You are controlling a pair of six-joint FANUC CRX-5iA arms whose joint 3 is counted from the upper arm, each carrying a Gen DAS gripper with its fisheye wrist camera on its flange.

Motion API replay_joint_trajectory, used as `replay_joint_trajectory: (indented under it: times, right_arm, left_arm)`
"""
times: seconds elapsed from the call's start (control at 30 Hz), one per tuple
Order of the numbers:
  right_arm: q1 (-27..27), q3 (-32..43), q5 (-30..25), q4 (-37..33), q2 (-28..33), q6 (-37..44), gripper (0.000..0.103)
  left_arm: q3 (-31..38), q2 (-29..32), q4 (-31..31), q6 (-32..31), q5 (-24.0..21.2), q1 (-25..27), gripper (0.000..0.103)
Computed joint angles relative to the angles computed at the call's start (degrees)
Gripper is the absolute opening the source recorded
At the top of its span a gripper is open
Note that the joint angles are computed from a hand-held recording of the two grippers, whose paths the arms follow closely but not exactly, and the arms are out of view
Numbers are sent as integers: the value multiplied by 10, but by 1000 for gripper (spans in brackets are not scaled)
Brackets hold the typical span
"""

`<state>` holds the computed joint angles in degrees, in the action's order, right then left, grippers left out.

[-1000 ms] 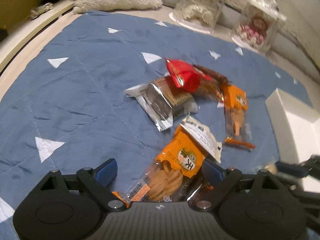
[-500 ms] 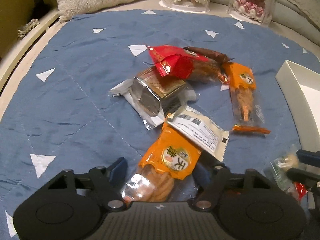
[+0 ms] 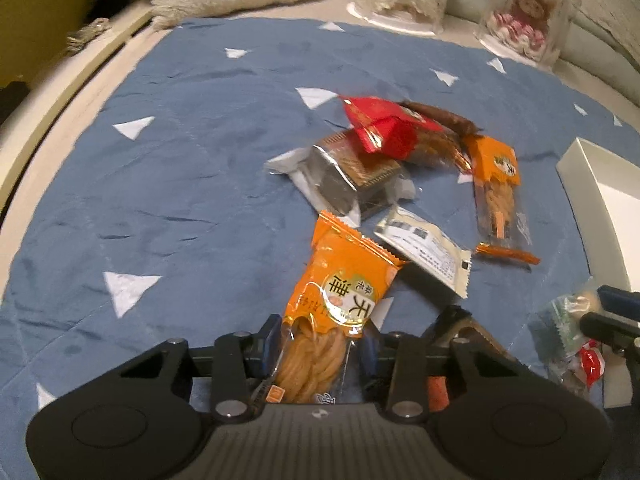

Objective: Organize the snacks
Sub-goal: 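Carry both packets over the white tray while the right tool releases its packet inside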

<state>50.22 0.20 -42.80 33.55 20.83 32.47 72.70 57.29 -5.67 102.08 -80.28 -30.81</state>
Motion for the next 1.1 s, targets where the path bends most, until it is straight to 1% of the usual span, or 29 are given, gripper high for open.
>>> replay_joint_trajectory:
  times: [0.17,0.23,0.47,0.63,0.83,0.97,1.1]
  right_arm:
    - [6,-13,7,32,-11,-38,28]
    - [8,-19,10,47,-16,-56,28]
    - [14,-57,14,110,-47,-140,28]
    - [17,-95,5,154,-79,-204,28]
    - [24,-147,-29,195,-125,-280,28]
    - [31,-181,-57,211,-158,-321,28]
    - [42,-212,-86,219,-191,-354,28]
  left_arm:
    - [-100,-68,-1,30,64,2,41]
    - [-124,-87,1,41,83,1,41]
    - [-157,-124,-10,66,120,-16,41]
    - [-145,-125,-11,71,129,-35,41]
    - [-126,-120,-10,65,141,-61,41]
    - [-100,-105,-2,55,142,-78,41]
    - [-56,-78,8,47,132,-94,41]
